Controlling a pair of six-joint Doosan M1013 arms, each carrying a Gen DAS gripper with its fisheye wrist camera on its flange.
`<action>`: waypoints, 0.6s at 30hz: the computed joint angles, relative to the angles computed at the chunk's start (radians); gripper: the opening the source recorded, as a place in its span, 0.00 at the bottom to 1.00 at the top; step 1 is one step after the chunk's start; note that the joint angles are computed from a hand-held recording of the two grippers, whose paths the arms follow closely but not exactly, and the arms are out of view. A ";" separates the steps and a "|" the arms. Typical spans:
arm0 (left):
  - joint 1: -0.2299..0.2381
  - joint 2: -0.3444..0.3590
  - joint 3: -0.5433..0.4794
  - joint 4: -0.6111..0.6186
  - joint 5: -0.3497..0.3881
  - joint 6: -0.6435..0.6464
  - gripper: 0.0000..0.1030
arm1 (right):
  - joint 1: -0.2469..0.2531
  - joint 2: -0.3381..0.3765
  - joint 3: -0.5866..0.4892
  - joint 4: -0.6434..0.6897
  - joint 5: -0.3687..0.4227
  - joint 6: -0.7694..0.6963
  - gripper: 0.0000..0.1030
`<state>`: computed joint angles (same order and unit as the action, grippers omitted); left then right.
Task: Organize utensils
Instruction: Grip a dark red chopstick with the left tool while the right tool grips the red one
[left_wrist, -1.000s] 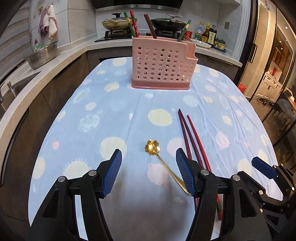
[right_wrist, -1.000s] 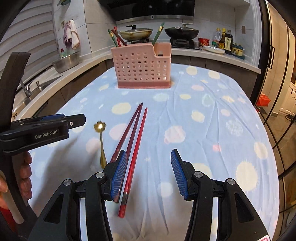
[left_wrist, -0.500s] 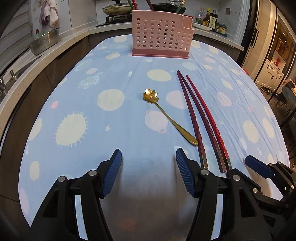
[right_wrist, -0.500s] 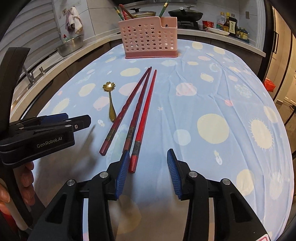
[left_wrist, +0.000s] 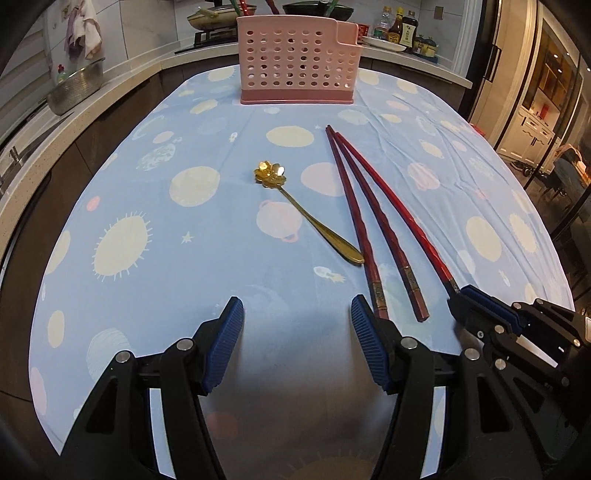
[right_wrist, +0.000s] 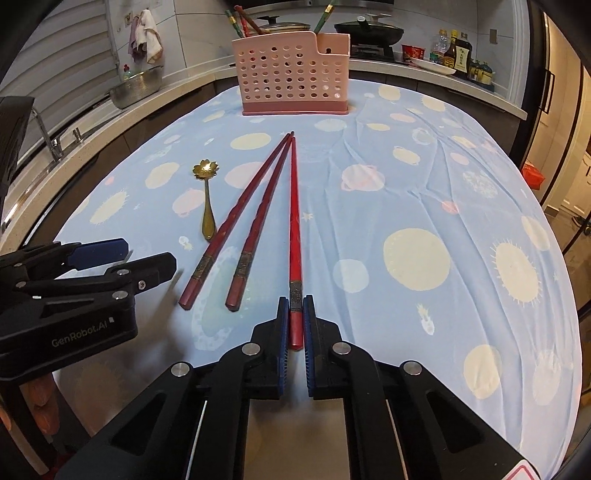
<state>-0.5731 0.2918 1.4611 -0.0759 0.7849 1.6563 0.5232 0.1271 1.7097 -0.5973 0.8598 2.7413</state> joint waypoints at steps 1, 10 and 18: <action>-0.001 -0.001 0.000 -0.014 0.001 0.013 0.56 | -0.003 -0.003 0.003 0.000 0.000 0.005 0.07; -0.016 0.009 -0.008 -0.073 0.020 0.087 0.55 | -0.020 -0.021 0.026 0.000 -0.007 0.040 0.07; -0.019 0.010 -0.001 -0.065 0.006 0.096 0.39 | -0.019 -0.021 0.027 0.000 -0.009 0.038 0.07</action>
